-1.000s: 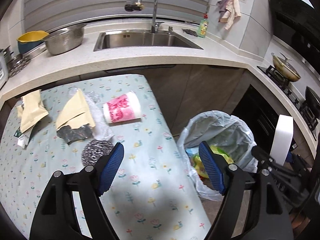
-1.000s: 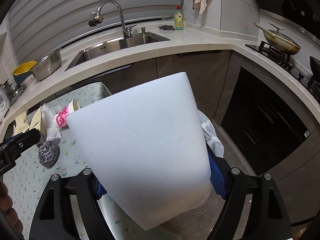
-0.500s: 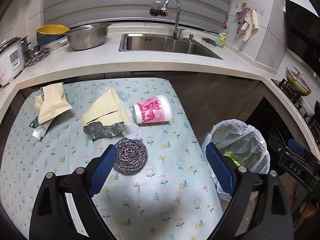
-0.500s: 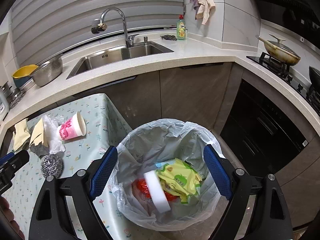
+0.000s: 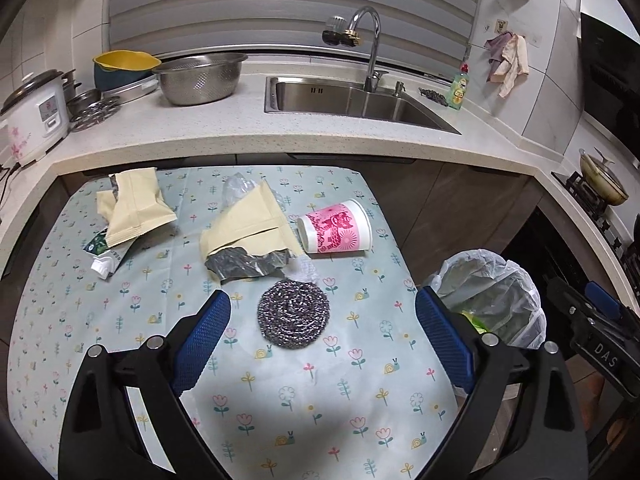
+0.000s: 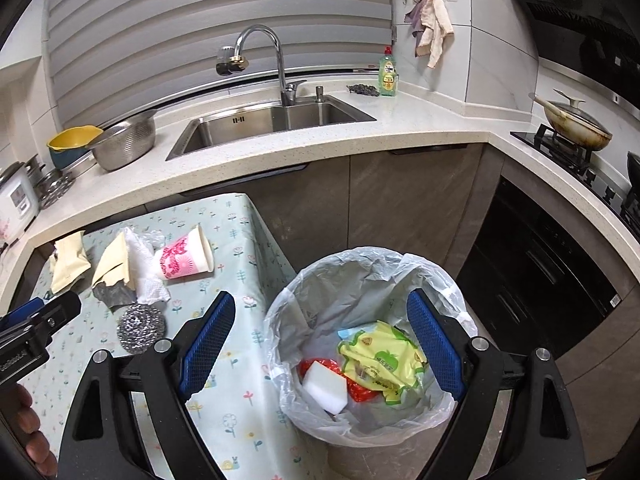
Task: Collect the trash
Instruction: 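Move both tools back over the table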
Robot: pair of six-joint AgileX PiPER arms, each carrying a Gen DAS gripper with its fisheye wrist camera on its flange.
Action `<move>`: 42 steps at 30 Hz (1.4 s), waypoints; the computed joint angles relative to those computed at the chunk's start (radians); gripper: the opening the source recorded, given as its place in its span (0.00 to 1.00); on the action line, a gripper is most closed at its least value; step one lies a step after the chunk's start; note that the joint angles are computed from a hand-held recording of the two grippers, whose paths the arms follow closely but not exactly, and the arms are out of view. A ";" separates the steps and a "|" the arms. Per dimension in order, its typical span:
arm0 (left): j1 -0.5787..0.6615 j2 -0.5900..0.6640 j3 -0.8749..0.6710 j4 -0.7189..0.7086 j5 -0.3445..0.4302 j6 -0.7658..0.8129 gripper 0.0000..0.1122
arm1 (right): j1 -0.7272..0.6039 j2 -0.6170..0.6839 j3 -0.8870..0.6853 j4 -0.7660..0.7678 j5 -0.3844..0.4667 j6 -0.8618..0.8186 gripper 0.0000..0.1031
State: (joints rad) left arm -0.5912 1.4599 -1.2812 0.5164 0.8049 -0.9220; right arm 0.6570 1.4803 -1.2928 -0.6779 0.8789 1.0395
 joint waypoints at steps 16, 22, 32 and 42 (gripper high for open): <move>0.132 -0.143 0.129 -0.025 -0.002 0.063 0.80 | 0.173 0.091 -0.124 -0.004 0.066 0.020 0.81; 0.244 -0.198 0.188 -0.094 -0.016 0.147 0.80 | 0.221 0.157 -0.197 0.016 0.071 0.006 0.81; 0.439 -0.241 0.272 -0.143 -0.044 0.267 0.80 | 0.281 0.343 -0.354 0.078 0.059 -0.031 0.81; 0.695 -0.184 0.300 -0.333 -0.131 0.495 0.81 | 0.275 0.575 -0.564 0.140 0.057 -0.083 0.81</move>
State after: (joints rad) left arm 0.1035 1.2755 -0.9809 0.1832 0.6742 -0.4274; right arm 0.9321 2.0556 -1.8564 -0.5380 0.9363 0.9567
